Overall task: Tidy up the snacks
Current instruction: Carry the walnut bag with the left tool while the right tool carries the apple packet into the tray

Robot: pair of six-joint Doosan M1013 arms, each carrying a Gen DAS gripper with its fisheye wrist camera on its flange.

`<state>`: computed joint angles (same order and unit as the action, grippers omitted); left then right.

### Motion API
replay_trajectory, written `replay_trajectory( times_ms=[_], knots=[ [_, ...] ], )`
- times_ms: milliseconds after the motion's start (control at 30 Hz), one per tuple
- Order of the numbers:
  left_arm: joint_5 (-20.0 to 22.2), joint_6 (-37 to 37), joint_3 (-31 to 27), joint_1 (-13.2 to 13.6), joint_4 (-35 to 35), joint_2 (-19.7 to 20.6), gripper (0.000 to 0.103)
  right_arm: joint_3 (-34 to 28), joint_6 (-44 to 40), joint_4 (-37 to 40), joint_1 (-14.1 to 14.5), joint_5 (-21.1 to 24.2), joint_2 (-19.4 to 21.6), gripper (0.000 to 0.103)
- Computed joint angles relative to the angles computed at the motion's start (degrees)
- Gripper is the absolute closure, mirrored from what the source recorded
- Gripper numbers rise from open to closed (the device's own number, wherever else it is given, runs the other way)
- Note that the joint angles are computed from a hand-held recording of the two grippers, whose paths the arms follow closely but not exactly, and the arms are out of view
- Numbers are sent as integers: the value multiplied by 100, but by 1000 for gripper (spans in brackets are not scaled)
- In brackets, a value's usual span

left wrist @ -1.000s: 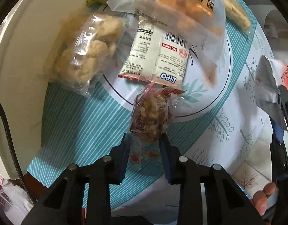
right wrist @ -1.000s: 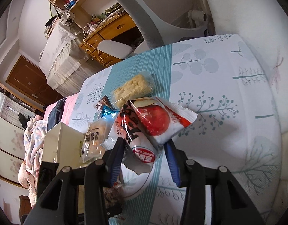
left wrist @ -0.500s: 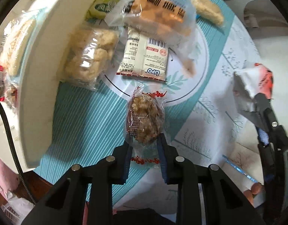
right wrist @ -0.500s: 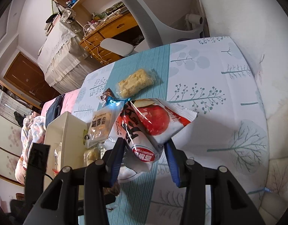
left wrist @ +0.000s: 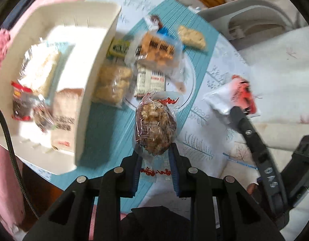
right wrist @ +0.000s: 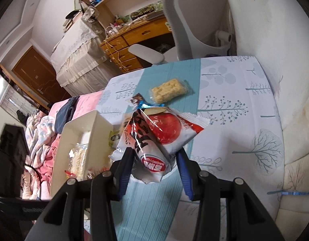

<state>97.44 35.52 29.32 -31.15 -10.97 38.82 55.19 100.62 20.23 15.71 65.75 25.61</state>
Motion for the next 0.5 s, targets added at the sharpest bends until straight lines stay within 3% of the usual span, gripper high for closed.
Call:
replay_trajectory(
  times_ms=[233, 500],
  knots=[
    [-172, 713, 196, 22, 385, -368, 79, 111, -41, -93, 233, -93, -181, 59],
    [-498, 1094, 871, 228, 586, -965, 79, 140, 248, -201, 601, -247, -324, 59]
  ],
)
